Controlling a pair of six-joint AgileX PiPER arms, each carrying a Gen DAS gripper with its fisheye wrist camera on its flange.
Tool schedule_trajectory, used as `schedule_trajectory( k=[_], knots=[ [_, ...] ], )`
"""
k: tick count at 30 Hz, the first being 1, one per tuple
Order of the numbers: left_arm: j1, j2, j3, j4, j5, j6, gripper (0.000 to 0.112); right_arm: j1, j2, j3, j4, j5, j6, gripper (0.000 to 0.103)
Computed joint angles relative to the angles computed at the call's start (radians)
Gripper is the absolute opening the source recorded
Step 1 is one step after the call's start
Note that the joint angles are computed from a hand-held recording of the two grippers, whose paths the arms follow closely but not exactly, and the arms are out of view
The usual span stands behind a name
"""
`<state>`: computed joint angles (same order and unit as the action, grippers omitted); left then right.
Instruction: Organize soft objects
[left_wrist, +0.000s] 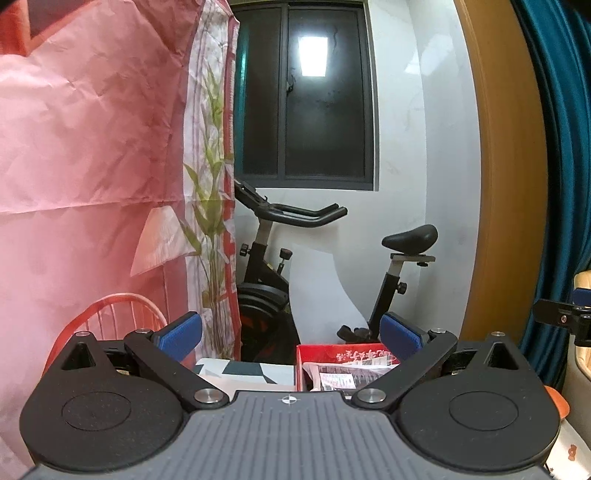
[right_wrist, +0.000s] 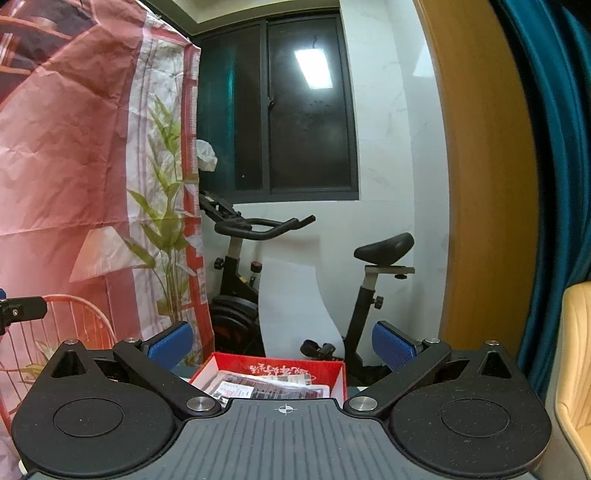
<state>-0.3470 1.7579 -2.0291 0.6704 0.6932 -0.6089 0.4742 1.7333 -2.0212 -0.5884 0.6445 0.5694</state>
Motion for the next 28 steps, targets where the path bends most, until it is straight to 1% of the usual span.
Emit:
schedule_trajectory(
  k=[7, 16, 22, 26, 28],
  knots=[
    [-0.007, 0.015, -0.029, -0.021, 0.023, 0.012, 0.103, 0.001, -0.005, 0.004, -0.009, 0.003, 0.011, 0.103],
    [-0.005, 0.014, -0.027, -0.030, 0.026, 0.017, 0.103, -0.001, -0.001, -0.007, -0.008, 0.012, 0.014, 0.103],
    [0.009, 0.020, -0.040, -0.070, 0.035, 0.042, 0.103, -0.001, 0.002, -0.016, 0.002, 0.020, 0.000, 0.103],
    [0.024, 0.004, -0.014, -0.104, 0.002, 0.048, 0.103, 0.002, 0.004, -0.017, 0.002, 0.025, -0.005, 0.103],
    [0.024, 0.002, -0.008, -0.102, 0.000, 0.046, 0.103, 0.002, 0.003, -0.016, 0.007, 0.025, -0.009, 0.103]
  ],
)
